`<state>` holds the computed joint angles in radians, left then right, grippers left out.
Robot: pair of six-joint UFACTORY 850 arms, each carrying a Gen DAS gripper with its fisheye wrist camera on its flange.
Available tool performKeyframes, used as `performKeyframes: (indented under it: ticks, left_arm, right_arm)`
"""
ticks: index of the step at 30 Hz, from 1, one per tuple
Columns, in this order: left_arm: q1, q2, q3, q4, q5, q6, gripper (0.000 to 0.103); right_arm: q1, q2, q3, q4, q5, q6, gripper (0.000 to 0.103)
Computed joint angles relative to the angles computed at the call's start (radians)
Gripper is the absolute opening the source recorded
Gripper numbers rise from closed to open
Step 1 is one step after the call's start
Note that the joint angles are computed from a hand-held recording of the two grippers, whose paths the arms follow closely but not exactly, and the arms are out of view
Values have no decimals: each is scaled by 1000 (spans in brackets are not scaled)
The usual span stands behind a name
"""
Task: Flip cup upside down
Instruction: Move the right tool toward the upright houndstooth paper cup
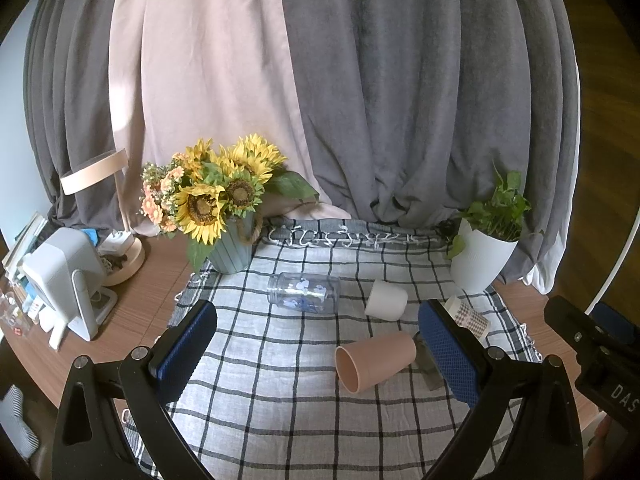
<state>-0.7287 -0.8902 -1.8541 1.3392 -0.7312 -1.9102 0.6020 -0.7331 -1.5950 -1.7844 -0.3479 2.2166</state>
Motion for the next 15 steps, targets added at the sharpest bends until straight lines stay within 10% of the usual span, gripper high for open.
performKeyframes:
  ticks: [15]
  left_arm:
    - [0, 1, 2, 0, 1, 1, 103]
  right_arm:
    - [-1, 0, 3, -6, -2, 8, 95]
